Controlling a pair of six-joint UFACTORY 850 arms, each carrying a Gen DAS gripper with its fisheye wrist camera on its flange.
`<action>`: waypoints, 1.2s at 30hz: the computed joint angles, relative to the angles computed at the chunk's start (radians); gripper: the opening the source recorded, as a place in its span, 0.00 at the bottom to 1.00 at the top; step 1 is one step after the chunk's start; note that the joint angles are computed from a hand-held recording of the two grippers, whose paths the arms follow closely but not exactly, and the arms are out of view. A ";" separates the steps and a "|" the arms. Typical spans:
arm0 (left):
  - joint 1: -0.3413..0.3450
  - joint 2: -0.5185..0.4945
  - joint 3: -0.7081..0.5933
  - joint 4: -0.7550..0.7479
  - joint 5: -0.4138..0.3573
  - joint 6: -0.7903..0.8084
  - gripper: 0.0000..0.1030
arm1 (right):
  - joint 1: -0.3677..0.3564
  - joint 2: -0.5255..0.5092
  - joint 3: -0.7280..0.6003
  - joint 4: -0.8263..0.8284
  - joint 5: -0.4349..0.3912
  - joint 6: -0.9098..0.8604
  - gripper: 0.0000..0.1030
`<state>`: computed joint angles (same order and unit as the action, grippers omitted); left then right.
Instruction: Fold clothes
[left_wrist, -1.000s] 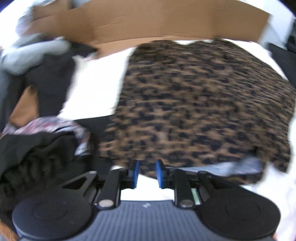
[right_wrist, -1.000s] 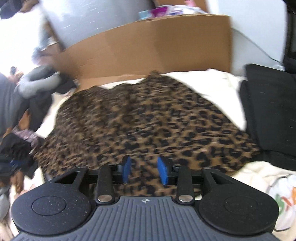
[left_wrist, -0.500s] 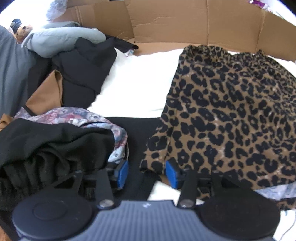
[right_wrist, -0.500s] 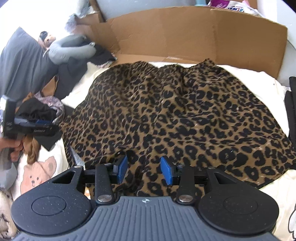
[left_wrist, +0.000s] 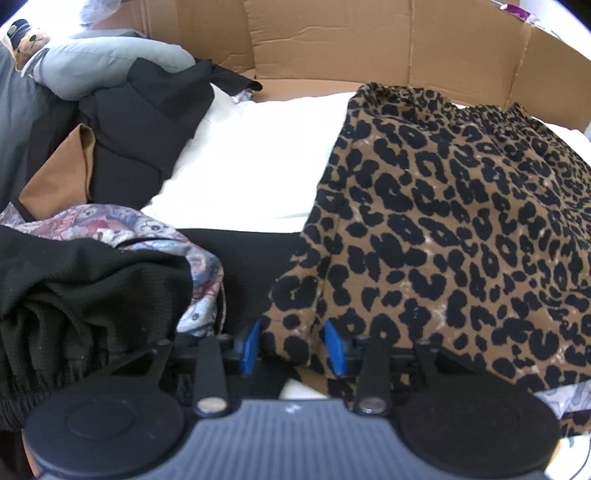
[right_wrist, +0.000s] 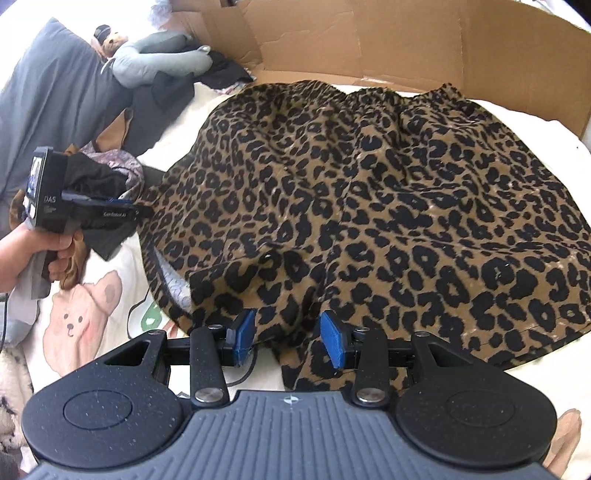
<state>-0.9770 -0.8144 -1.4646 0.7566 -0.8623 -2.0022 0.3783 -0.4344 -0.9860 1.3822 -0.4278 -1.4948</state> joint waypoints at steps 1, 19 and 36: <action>-0.001 0.000 -0.001 0.001 0.003 -0.001 0.39 | 0.001 0.000 0.000 -0.006 -0.002 0.006 0.45; -0.009 0.052 0.034 0.079 0.060 -0.124 0.07 | 0.070 -0.027 -0.015 -0.152 0.009 0.171 0.48; -0.024 0.079 0.066 0.135 0.067 -0.221 0.06 | 0.198 -0.033 0.007 -0.354 0.240 0.434 0.72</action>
<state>-1.0013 -0.7353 -1.3990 0.8915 -0.7950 -2.2236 0.5758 -0.4677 -0.9794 1.0278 -0.1880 -1.0607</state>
